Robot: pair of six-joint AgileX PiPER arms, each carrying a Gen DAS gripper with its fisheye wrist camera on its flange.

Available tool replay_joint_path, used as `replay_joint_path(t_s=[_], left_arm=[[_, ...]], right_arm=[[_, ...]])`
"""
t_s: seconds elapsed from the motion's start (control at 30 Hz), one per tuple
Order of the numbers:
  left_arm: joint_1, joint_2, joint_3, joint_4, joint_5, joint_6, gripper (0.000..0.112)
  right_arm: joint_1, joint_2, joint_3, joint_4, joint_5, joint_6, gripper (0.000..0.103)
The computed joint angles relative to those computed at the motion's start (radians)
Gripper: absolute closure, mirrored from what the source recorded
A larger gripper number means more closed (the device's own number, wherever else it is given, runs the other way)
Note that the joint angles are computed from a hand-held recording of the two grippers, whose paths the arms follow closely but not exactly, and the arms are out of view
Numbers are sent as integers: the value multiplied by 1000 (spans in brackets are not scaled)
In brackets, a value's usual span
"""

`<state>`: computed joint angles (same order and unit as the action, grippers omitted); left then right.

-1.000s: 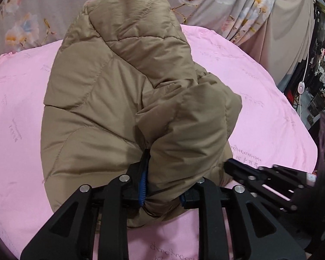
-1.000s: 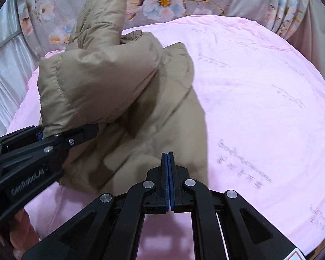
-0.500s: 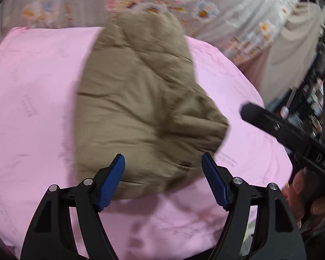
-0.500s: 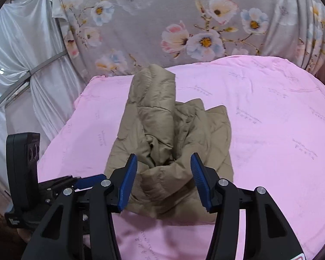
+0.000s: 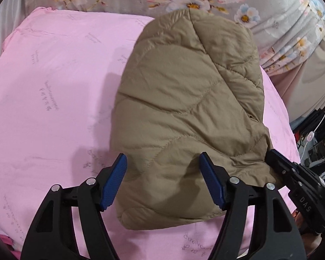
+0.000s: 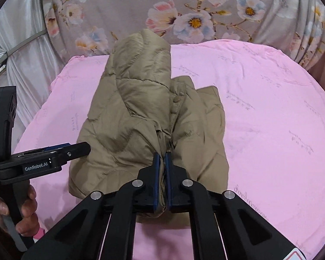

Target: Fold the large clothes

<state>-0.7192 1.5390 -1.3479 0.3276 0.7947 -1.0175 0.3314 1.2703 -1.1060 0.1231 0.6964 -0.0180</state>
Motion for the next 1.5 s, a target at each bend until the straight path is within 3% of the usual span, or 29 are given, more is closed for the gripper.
replay_joint_path(t_s=[0.47,0.83,0.97,1.07,1.13,1.23,1.37,1.43,1.5], left_arm=[[-149,241,-235,194,195,-36,36],[-145,314,-269,219,178,-47,35],[-161,313,-260,240,175,-77,36],[-147,226,-200,195,134,-47,48],[-125,152,-160,183,106,-42,48],[-94,79,-164,247,125,-63,51],[8,98,-277,192,121,-31,86],[81,158,-382,86,142,59,106],[154,211,-457,-43,141,156,109]], right_arm=[[-114,110,135,63,-100,-56,103],[-154,164,169,189,-166,-169,103],[-220,166,167,341,-137,-318,103],[-241,99,137,303,-58,-276,97],[-243,38,108,290,-33,-267,92],[-284,15,-1,408,46,-335,86],[-233,117,-220,383,65,-240,56],[-165,207,-354,262,76,-100,47],[-138,292,-456,203,105,-20,45]])
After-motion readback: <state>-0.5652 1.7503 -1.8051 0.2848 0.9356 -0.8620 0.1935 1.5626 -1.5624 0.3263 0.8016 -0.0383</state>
